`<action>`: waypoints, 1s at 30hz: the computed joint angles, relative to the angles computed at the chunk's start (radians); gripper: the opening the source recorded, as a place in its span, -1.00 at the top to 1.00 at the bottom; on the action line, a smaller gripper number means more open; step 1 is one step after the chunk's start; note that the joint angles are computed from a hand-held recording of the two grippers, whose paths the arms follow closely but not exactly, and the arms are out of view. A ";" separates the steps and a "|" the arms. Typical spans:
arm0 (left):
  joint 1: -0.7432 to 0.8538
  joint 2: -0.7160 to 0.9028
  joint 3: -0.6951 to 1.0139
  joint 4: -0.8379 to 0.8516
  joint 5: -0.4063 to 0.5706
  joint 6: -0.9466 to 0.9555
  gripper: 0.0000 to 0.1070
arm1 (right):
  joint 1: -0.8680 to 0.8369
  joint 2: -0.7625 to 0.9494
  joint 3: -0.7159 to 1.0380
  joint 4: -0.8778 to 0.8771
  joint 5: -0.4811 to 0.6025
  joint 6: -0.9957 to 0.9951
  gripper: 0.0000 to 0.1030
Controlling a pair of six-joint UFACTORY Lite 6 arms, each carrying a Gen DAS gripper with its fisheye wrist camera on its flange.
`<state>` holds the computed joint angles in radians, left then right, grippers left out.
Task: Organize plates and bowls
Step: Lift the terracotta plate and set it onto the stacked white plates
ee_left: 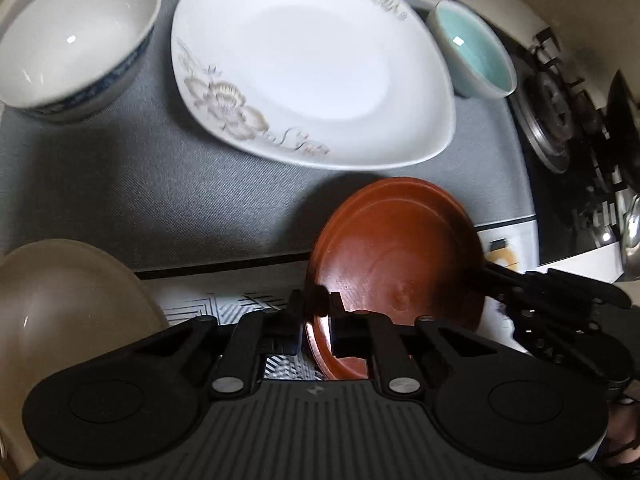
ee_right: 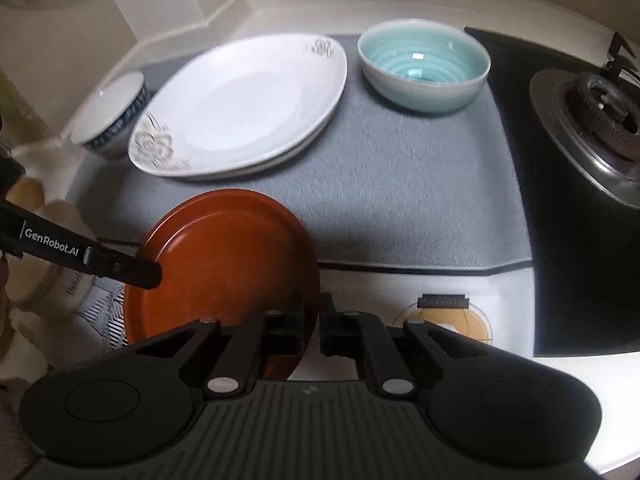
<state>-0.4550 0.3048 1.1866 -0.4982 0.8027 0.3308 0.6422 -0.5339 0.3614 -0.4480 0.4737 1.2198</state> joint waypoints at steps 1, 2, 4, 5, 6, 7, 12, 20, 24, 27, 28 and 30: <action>0.001 -0.021 0.004 0.008 0.010 -0.007 0.75 | 0.009 -0.008 0.011 -0.002 0.021 -0.001 0.86; 0.001 -0.042 0.012 0.015 0.020 -0.017 0.75 | 0.010 -0.016 0.022 0.006 0.038 -0.013 0.86; 0.010 -0.071 0.035 0.003 0.050 -0.024 0.75 | 0.018 -0.032 0.047 0.014 0.081 -0.017 0.85; 0.017 -0.078 0.052 -0.003 0.069 -0.030 0.75 | 0.022 -0.043 0.061 0.010 0.102 -0.014 0.85; 0.022 -0.083 0.065 -0.009 0.081 -0.036 0.75 | 0.023 -0.058 0.070 0.009 0.118 -0.011 0.85; 0.026 -0.086 0.083 -0.012 0.092 -0.043 0.75 | 0.016 -0.079 0.077 0.013 0.131 -0.011 0.85; 0.016 -0.083 0.187 -0.004 0.110 -0.066 0.75 | -0.055 -0.130 0.126 0.045 0.148 -0.077 0.85; -0.007 -0.109 0.320 0.091 0.119 -0.118 0.75 | -0.099 -0.045 0.290 0.006 0.164 -0.152 0.84; 0.042 -0.035 0.449 0.072 0.190 -0.106 0.75 | -0.149 0.010 0.357 0.035 0.116 -0.205 0.84; 0.083 0.040 0.582 0.075 0.231 -0.100 0.75 | -0.187 0.094 0.434 0.049 0.054 -0.246 0.85; 0.090 0.049 0.616 0.089 0.232 -0.104 0.75 | -0.183 0.123 0.467 0.028 0.046 -0.241 0.85; 0.098 0.064 0.670 0.113 0.210 -0.125 0.75 | -0.176 0.173 0.531 -0.026 0.033 -0.224 0.84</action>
<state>-0.3568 0.3688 1.8562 -0.3850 1.0123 0.2062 0.4663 -0.3614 0.8926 -0.4735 0.5068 0.9956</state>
